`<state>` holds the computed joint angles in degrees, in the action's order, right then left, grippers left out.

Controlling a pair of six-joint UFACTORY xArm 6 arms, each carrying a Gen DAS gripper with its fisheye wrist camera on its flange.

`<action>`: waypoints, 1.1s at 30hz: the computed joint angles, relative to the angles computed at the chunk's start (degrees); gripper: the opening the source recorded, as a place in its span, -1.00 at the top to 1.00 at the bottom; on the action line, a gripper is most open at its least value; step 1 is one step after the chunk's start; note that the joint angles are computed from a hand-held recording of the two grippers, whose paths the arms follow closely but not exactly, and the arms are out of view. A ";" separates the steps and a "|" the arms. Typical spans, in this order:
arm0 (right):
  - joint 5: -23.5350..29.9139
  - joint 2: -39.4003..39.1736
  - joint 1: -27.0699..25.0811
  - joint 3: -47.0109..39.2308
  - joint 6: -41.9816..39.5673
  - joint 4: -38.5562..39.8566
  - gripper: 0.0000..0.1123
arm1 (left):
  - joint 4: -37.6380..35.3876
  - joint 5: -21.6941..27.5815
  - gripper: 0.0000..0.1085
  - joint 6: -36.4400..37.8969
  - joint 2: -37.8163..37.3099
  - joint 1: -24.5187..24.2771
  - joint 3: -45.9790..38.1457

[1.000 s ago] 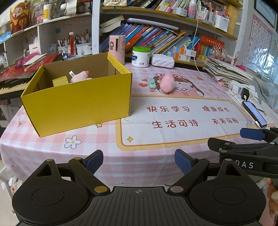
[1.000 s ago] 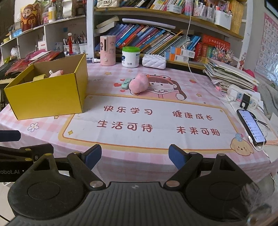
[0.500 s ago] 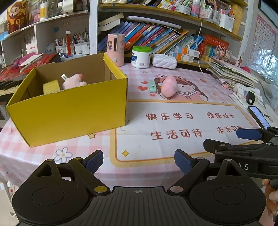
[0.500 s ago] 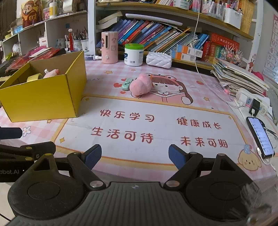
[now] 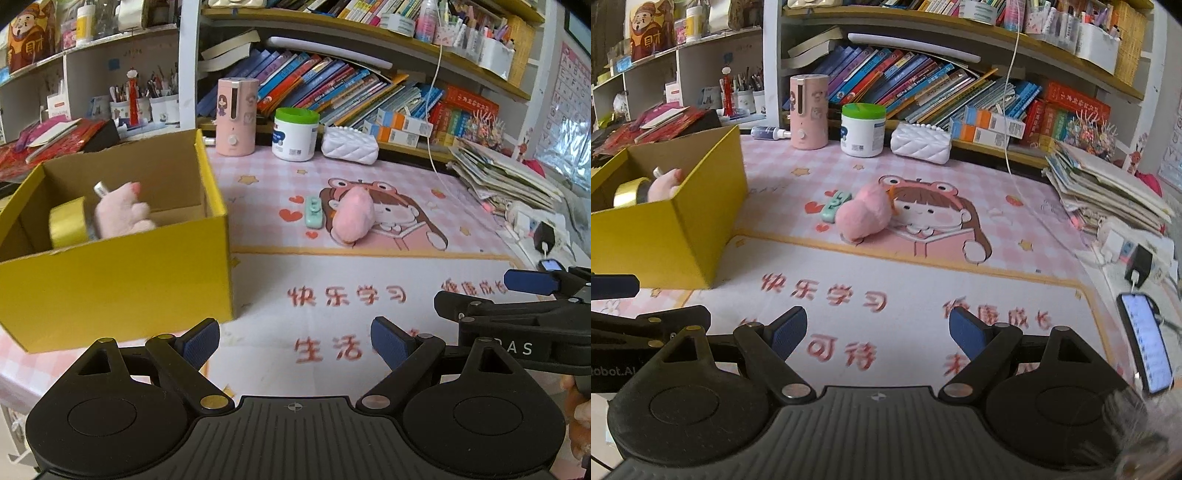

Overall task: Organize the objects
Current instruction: 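Move both open tools toward the pink plush and green eraser on the mat, then grasp the pink pom-pom plush with the right tool while the left tool grasps the green eraser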

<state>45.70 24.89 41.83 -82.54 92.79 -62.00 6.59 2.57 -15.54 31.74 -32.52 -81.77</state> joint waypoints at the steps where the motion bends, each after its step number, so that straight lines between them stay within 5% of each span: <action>1: -0.70 -0.21 -0.71 0.30 -0.37 -0.21 -0.49 | 1.52 0.81 -0.68 -1.67 0.84 -0.09 -1.49; 16: -14.63 0.80 -11.55 0.93 -6.71 -1.74 -0.49 | 19.98 13.46 -0.68 -22.78 11.96 -1.77 -21.97; 33: -29.97 12.35 -19.85 -10.03 -25.57 9.75 -0.49 | 20.32 26.67 -0.68 -24.62 21.35 -4.22 -38.14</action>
<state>15.73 37.23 21.98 -92.57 67.22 -52.25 26.91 29.24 -40.16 53.09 -36.74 -119.91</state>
